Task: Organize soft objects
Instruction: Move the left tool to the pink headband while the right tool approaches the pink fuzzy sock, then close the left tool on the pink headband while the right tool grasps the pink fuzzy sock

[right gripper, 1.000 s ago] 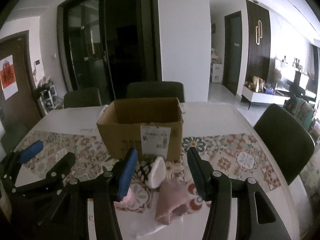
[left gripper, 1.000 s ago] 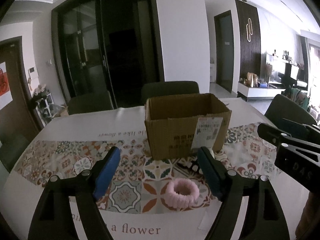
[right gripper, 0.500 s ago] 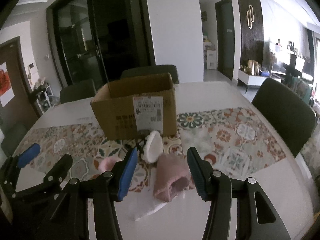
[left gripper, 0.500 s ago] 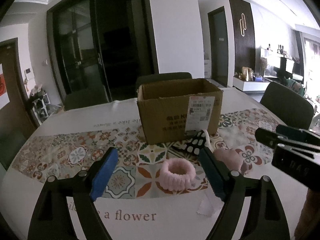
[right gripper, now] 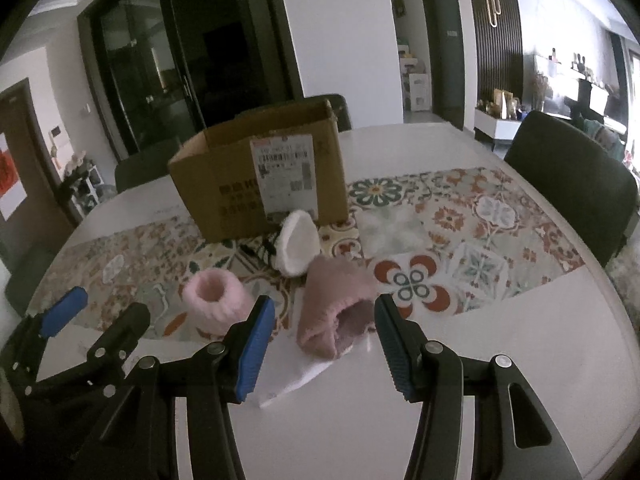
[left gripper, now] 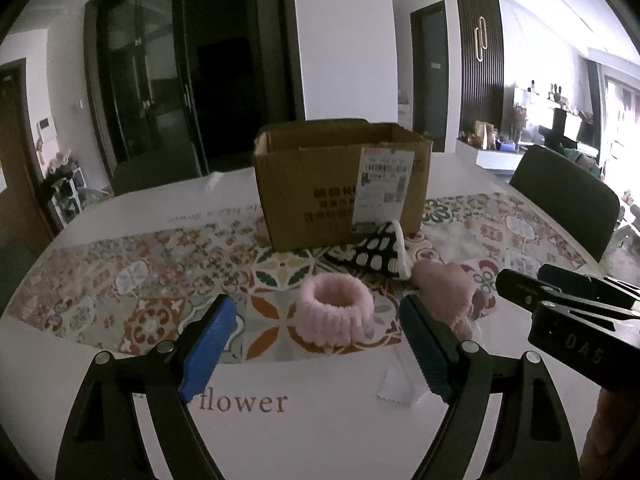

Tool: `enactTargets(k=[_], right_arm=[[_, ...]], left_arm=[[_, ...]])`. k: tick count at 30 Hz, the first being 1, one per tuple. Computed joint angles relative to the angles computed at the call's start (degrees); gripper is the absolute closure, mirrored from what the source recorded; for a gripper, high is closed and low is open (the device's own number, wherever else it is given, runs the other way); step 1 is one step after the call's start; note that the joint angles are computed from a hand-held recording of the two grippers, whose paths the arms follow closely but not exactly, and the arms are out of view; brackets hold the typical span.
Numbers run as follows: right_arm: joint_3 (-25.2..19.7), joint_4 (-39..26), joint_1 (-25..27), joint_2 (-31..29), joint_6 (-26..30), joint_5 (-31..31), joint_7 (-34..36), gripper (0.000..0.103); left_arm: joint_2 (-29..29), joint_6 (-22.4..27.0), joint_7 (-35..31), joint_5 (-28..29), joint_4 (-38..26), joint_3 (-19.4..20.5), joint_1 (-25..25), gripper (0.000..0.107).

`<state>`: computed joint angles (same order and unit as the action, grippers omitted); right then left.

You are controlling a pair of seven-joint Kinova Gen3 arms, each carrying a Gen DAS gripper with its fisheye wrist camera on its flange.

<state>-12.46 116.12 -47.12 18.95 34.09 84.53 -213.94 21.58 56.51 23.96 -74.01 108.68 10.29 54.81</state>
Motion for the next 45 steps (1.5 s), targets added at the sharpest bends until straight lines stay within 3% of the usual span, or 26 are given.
enactTargets(k=[18,28,34,38,41,45], right_arm=[[-1.06,-1.23,3.83,6.42,-5.11,7.24,-4.4,0.049],[-0.47,-3.16,5.36,8.88,-7.52,7.19,-3.71,0.05],[-0.78,-4.82,6.49,10.0,-8.5,7.06,-2.92,0.051],[0.5,-6.22,6.39,10.68,-10.29,4.19,-0.07,0.06],[2.01,-6.88,5.49,11.06,-10.82,2.66,1.02,0.062],[3.94,-7.29,4.3,11.14,-11.61,0.68,2.51,0.073]], left_arm=[[3.38,-12.62,0.57,-1.59,2.53,-2.7,-3.74,0.019],[5.9,-20.74,-4.84,-0.12,0.04,-6.0,-6.49,0.019],[7.59,-23.82,-9.96,3.97,-2.51,-8.45,-7.14,0.019],[8.46,-25.05,-12.35,6.57,-3.64,-10.86,-6.33,0.019],[8.78,-26.52,-14.5,8.59,-4.35,-12.04,-6.27,0.023],[9.34,-26.64,-16.59,10.37,-5.21,-14.04,-4.92,0.041]])
